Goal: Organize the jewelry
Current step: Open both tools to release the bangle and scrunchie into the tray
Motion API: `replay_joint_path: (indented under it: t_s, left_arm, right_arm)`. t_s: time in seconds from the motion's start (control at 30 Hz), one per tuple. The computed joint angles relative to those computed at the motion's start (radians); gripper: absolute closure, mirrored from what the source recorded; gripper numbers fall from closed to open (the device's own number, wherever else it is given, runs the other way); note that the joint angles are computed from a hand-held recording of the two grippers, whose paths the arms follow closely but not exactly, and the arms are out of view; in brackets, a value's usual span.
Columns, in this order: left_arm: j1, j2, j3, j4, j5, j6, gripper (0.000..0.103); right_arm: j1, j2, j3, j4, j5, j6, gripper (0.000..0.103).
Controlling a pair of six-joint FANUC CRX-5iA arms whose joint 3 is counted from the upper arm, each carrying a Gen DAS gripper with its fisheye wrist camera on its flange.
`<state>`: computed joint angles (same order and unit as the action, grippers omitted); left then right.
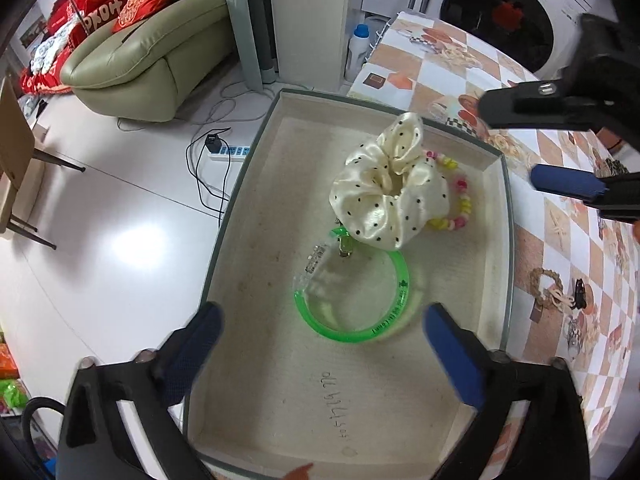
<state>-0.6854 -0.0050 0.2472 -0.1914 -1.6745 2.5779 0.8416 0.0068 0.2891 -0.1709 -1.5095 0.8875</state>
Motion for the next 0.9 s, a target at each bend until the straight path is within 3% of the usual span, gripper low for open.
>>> replay_joint_path:
  t_s: [0.43,0.9]
  left_arm:
    - [-0.09,0.122,0.188,0.014,-0.072,-0.089,0.0]
    - [-0.157,0.34,0.486,0.061,-0.11,-0.244,0.0]
  right_arm:
    - [-0.005,-0.253,-0.187,0.116,-0.003,-0.157,0.014]
    - [-0.167,-0.483,-0.307,0.119,-0.246,-0.266,0.014]
